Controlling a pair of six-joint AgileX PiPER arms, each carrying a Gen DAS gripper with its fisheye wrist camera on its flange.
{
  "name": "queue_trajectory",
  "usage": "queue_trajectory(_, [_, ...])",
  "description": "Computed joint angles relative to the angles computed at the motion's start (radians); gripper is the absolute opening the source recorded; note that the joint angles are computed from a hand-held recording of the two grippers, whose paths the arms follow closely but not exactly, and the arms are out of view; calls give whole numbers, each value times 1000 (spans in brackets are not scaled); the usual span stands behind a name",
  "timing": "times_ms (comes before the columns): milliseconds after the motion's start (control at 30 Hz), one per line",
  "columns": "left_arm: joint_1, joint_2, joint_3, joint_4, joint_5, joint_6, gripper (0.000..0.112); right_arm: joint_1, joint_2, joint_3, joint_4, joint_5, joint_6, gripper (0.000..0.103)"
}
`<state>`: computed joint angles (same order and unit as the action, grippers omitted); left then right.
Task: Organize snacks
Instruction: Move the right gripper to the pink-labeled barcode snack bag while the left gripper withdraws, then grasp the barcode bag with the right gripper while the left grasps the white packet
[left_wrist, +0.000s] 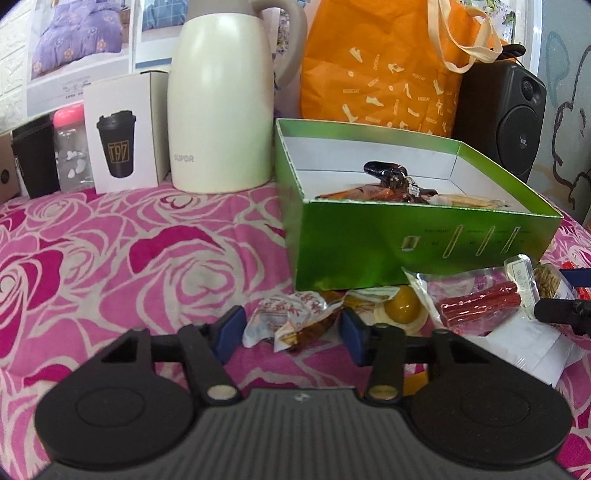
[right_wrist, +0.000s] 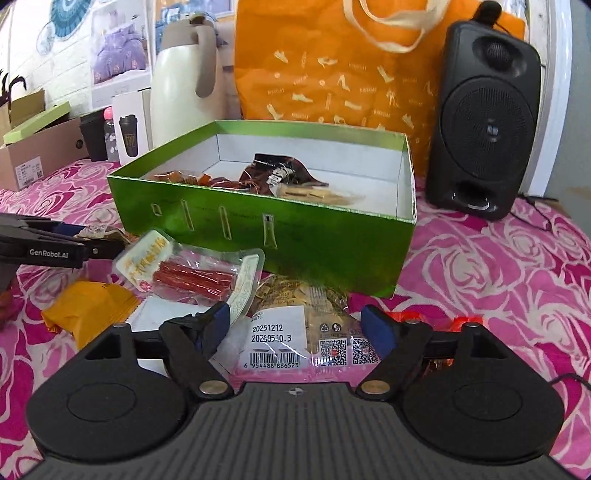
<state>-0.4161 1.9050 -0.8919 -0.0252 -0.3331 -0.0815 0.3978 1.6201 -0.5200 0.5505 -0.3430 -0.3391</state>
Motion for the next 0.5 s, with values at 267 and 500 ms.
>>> queue_trajectory(267, [-4,-43,73,-49,-54,31,47,17,-83,66,74,19,14,96])
queue_trajectory(500, [-40,-146,194,-222,-136,166,47,129,-189,167,245,-93,-9,96])
